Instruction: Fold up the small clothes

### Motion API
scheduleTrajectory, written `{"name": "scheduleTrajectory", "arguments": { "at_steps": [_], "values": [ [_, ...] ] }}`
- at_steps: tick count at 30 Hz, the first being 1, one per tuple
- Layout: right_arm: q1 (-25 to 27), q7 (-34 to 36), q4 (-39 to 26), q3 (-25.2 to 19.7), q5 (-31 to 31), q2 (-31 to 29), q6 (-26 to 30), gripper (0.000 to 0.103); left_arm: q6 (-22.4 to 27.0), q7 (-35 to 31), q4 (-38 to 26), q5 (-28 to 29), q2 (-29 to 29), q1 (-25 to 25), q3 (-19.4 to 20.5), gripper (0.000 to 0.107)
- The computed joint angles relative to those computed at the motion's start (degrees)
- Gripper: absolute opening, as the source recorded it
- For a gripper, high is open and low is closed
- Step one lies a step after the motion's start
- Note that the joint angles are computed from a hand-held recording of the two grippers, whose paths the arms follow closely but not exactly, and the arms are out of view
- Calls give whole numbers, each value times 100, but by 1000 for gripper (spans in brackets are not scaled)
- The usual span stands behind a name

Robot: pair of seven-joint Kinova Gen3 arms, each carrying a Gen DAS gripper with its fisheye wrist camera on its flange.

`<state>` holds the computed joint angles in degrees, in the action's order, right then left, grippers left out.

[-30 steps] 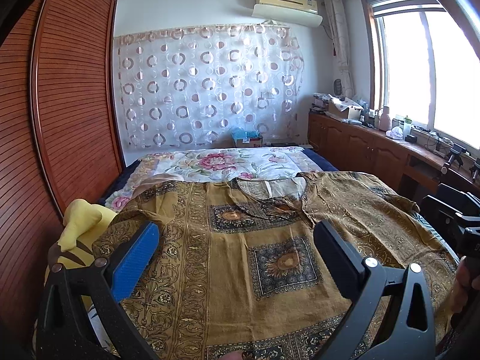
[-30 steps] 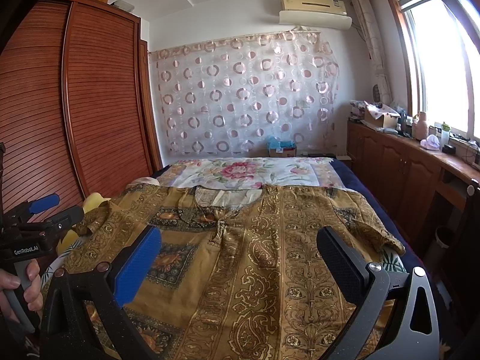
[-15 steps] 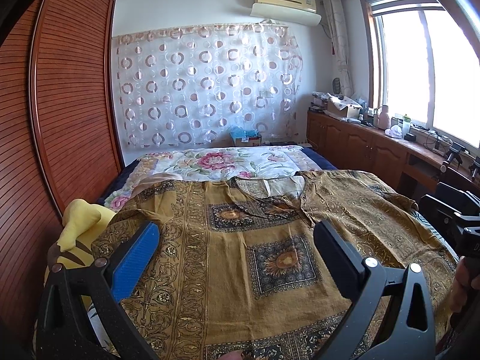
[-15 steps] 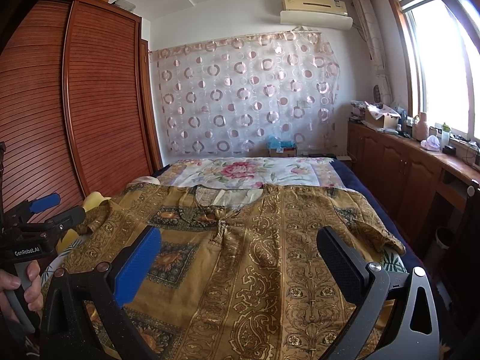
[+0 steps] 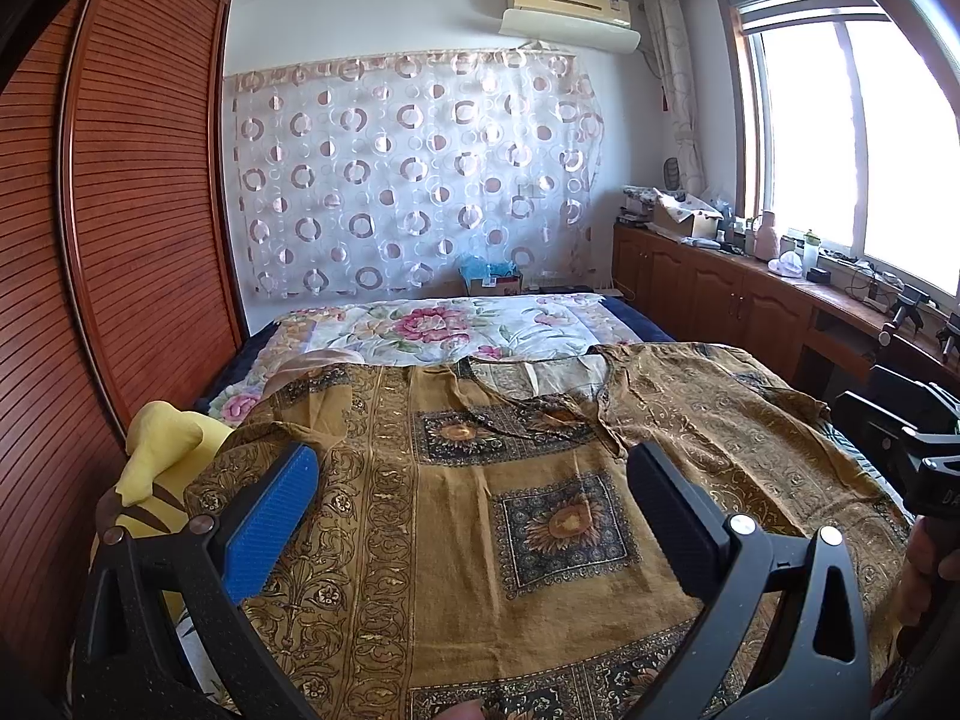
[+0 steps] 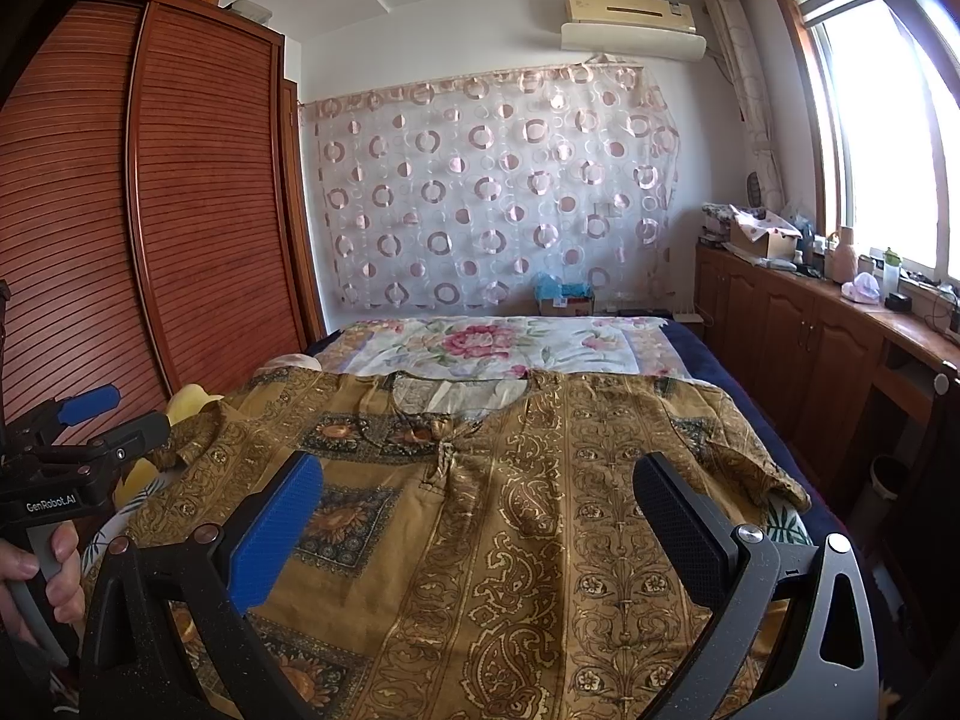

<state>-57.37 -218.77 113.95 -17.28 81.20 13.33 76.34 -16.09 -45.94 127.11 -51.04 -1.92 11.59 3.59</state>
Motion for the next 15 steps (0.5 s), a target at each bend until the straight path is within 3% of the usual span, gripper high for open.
{"name": "scheduleTrajectory", "arguments": {
  "at_steps": [15],
  "values": [
    [-20, 11, -10, -6, 5, 5, 30, 103, 47, -12, -4, 18, -58, 75, -24, 103]
  ]
}}
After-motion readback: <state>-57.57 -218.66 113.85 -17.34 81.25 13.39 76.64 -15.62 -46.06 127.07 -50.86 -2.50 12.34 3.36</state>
